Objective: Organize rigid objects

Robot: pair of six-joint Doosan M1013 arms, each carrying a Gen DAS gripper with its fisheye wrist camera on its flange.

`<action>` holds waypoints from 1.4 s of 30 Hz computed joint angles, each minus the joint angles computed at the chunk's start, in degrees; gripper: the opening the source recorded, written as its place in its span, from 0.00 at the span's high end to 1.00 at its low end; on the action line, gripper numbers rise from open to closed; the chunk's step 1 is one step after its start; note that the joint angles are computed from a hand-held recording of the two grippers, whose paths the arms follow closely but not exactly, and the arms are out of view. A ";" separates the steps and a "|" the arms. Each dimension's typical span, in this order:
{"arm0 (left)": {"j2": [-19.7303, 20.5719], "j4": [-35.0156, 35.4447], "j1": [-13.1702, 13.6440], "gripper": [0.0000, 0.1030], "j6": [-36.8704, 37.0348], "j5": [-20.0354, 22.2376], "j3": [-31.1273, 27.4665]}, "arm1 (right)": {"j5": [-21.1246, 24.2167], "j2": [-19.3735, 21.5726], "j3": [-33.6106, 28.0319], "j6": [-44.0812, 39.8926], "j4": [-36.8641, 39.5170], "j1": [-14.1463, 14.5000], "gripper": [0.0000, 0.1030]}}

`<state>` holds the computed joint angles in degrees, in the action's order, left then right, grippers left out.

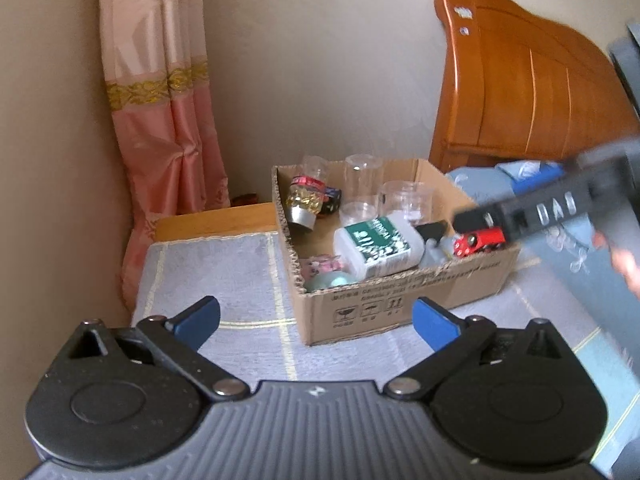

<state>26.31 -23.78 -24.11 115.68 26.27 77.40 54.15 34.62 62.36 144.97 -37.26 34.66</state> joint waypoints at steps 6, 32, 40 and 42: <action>-0.20 6.52 -1.79 0.01 -12.50 1.51 1.18 | 1.67 -2.65 7.23 14.94 1.72 1.29 0.00; -6.33 38.22 -7.05 0.01 -41.87 6.94 3.89 | 5.94 -7.10 11.94 25.51 -8.00 7.12 0.00; -6.57 42.51 -7.80 0.01 -45.98 6.91 4.06 | 6.50 -7.19 11.75 27.11 -8.95 7.40 0.00; -6.57 41.65 -7.73 0.01 -45.22 7.00 4.05 | 6.96 -7.00 11.48 26.82 -8.88 7.48 0.00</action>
<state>19.74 17.88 -31.84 70.46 33.26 81.45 61.11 27.63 73.84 171.79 -46.13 42.14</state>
